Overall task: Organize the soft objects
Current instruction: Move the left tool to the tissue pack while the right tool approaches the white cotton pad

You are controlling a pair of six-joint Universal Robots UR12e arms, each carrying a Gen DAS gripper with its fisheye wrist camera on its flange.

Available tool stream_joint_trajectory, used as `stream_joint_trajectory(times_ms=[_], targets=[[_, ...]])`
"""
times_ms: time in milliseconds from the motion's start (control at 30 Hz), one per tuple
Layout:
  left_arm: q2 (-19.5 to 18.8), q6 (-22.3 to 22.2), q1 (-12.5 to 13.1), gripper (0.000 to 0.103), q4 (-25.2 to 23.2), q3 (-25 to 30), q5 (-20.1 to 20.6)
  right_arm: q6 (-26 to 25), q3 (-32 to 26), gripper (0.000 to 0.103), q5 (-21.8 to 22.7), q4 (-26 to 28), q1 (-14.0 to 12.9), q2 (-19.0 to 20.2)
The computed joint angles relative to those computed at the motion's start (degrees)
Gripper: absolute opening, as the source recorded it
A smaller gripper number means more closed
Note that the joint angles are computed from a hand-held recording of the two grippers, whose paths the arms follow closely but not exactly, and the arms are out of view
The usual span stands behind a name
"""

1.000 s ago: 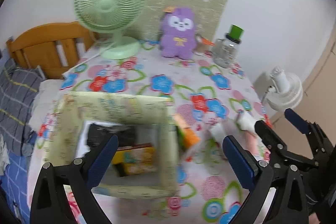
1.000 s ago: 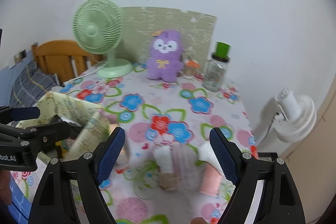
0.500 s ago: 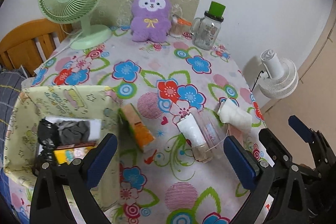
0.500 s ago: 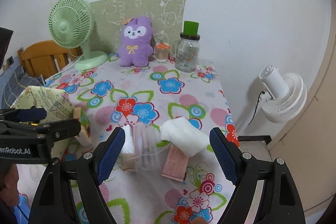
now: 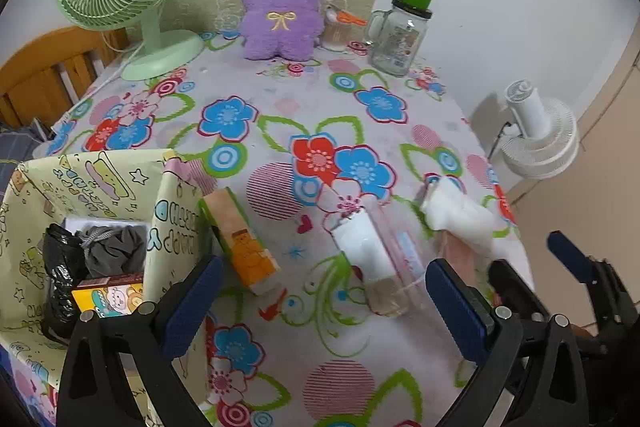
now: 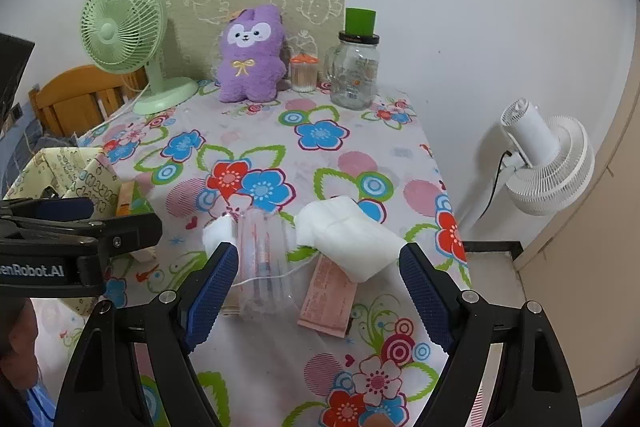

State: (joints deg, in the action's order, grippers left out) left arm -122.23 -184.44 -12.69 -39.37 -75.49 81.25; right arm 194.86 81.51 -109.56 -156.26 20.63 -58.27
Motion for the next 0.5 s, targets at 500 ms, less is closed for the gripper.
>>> stream_joint_trajectory(times_ms=[500], targets=[[-2.19, 0.0, -1.08, 0.103, -0.16, 2.28, 2.84, 1.0, -1.08, 0.085, 1.03, 2.52, -0.53, 1.44]])
